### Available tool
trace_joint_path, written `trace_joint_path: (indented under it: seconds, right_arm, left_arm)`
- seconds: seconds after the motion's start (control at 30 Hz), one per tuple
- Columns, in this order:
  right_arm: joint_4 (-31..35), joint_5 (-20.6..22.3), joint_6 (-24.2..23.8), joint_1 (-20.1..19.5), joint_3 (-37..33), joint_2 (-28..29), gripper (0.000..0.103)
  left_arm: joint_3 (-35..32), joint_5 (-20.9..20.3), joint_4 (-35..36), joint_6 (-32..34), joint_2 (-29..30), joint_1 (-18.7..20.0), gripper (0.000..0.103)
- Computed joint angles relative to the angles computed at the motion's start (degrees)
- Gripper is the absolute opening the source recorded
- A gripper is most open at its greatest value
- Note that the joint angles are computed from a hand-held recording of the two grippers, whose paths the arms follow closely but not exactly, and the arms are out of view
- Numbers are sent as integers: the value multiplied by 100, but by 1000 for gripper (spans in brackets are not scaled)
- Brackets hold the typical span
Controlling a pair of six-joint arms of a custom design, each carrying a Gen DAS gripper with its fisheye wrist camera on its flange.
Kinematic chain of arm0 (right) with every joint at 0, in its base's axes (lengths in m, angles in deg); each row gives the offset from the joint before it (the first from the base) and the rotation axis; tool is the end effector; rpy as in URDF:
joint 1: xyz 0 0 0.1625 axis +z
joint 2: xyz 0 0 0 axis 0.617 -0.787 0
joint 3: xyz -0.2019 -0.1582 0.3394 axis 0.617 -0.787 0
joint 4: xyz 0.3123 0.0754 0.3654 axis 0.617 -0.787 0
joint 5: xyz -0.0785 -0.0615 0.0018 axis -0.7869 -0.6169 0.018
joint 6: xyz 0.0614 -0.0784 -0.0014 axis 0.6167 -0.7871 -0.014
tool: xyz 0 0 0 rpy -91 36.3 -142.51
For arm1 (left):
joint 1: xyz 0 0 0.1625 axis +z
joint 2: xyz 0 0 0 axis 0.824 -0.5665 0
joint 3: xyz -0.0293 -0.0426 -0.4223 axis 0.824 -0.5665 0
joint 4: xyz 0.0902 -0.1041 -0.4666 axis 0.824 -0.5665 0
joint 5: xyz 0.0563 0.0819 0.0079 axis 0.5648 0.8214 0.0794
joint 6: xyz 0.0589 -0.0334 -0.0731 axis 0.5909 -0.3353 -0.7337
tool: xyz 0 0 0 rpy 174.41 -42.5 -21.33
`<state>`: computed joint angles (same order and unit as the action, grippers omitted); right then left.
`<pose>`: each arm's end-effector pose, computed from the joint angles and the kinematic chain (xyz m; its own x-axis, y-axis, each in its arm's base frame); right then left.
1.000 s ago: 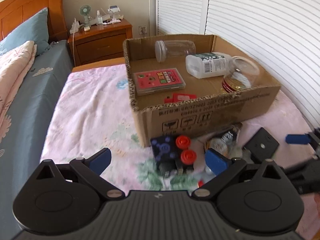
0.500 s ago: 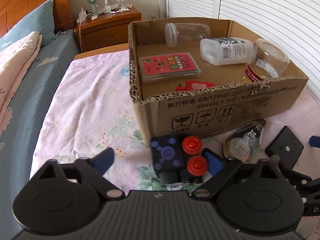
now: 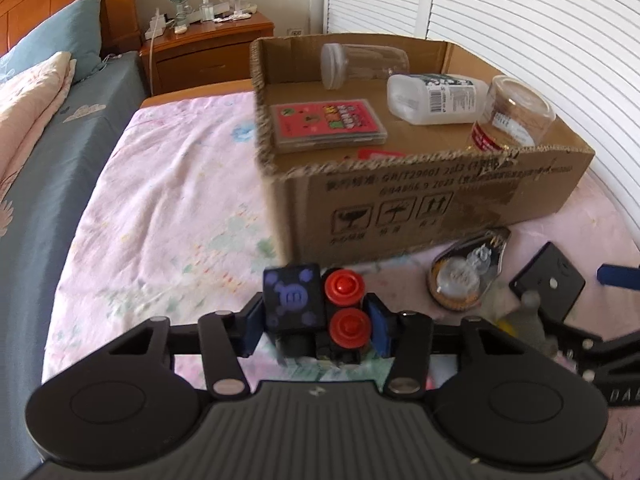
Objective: Organize rigid objects
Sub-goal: 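Close left tool on the blue B cube while right tool moves to the black square case, then close right tool on the black square case while left tool lifts the blue cube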
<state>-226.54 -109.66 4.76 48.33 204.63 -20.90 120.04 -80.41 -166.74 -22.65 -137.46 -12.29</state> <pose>0.0656 -0.5281 0.1892 -0.6501 -0.3330 0.6830 -0.6525 0.7053 -0.2772 -0.2303 -0.5137 0.0188 -0.7231 -0.0701 -0.6872 0.3801 0.7903 -0.4806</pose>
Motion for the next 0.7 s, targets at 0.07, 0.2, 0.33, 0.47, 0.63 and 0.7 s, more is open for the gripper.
trace_joint_path:
  seconds: [0.07, 0.2, 0.33, 0.47, 0.63, 0.7]
  right_arm:
    - [58, 28, -42, -12, 8, -34, 103]
    - [299, 111, -177, -27, -55, -72, 103]
    - [492, 245, -329, -22, -205, 15, 103]
    - [496, 399, -464, -29, -227, 56, 100]
    - [587, 636, -655, -60, -148, -77, 76]
    - [560, 604, -638, -49, -131, -93, 74]
  left_arm:
    - [145, 15, 266, -283, -177, -63, 50]
    - [378, 44, 532, -641, -421, -161, 50]
    - [413, 68, 515, -722, -437, -178, 49]
    - [392, 101, 515, -710, -397, -186, 51]
    - [405, 105, 492, -717, -409, -171, 58]
    - [392, 139, 533, -734, -391, -167, 61]
